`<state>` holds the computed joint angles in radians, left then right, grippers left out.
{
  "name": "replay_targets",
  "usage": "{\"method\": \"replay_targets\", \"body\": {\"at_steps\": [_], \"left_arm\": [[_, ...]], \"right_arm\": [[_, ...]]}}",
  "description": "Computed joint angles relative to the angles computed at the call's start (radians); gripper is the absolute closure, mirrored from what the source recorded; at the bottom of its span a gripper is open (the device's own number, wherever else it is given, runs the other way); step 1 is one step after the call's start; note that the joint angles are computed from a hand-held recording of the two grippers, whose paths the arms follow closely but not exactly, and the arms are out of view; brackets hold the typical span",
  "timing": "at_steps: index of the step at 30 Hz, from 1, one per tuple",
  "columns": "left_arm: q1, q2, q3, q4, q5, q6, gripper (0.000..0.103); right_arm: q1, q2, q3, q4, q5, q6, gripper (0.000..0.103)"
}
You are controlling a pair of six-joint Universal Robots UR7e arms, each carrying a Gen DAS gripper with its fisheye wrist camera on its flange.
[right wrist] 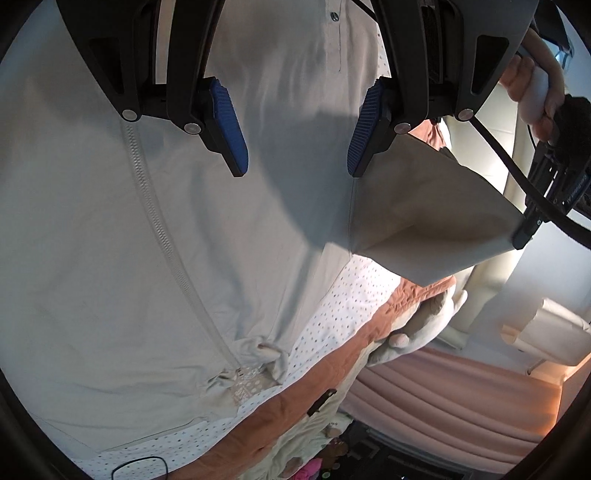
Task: Fold large clothes
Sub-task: 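Carry the sleeve across the jacket body with the left gripper, release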
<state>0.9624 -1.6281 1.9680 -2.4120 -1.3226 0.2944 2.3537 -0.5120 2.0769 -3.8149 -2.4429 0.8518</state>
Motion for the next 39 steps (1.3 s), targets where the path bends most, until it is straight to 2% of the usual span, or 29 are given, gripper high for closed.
{"method": "replay_targets", "body": {"at_steps": [5, 7, 8, 10, 11, 12, 17, 19, 23, 26, 28, 32, 34, 36, 39], "left_arm": [[-0.004, 0.027, 0.026, 0.124, -0.046, -0.001, 0.096], [0.006, 0.038, 0.035, 0.182, -0.074, -0.011, 0.093], [0.003, 0.035, 0.051, 0.182, -0.068, -0.010, 0.087], [0.006, 0.030, 0.070, 0.190, -0.073, -0.016, 0.056], [0.014, 0.027, 0.071, 0.196, -0.086, -0.019, 0.016], [0.020, 0.021, 0.076, 0.191, -0.095, -0.020, 0.000], [0.047, -0.010, 0.070, 0.182, -0.092, -0.052, 0.000], [0.062, -0.021, 0.065, 0.170, -0.086, -0.046, 0.000], [0.120, -0.052, 0.032, 0.201, -0.165, -0.016, 0.000], [0.140, -0.079, 0.023, 0.234, -0.174, 0.004, 0.000], [0.167, -0.087, 0.010, 0.269, -0.210, 0.012, 0.000], [0.211, -0.109, 0.002, 0.284, -0.239, 0.026, 0.000], [0.224, -0.123, 0.004, 0.266, -0.212, 0.038, 0.000], [0.232, -0.130, 0.007, 0.231, -0.152, 0.042, 0.000], [0.255, -0.132, 0.002, 0.187, -0.083, 0.045, 0.001]], "right_arm": [[0.021, -0.007, 0.020, 0.009, -0.030, 0.031, 0.049], [0.023, -0.011, 0.031, 0.003, -0.034, 0.040, 0.049], [0.025, -0.013, 0.039, -0.005, -0.033, 0.047, 0.049], [0.026, -0.017, 0.048, -0.012, -0.044, 0.055, 0.049], [0.032, -0.022, 0.052, -0.001, -0.059, 0.065, 0.049], [0.036, -0.027, 0.056, 0.010, -0.074, 0.072, 0.049], [0.062, -0.036, 0.053, 0.049, -0.126, 0.100, 0.049], [0.070, -0.024, 0.034, 0.037, -0.128, 0.059, 0.049], [0.085, 0.006, -0.024, 0.024, -0.115, -0.047, 0.049], [0.093, 0.030, -0.064, 0.034, -0.115, -0.099, 0.049], [0.091, 0.042, -0.080, 0.037, -0.113, -0.116, 0.049], [0.088, 0.043, -0.093, 0.073, -0.122, -0.107, 0.049], [0.091, 0.044, -0.107, 0.096, -0.129, -0.116, 0.049], [0.099, 0.050, -0.128, 0.120, -0.136, -0.139, 0.049], [0.104, 0.069, -0.168, 0.119, -0.129, -0.205, 0.049]]}}
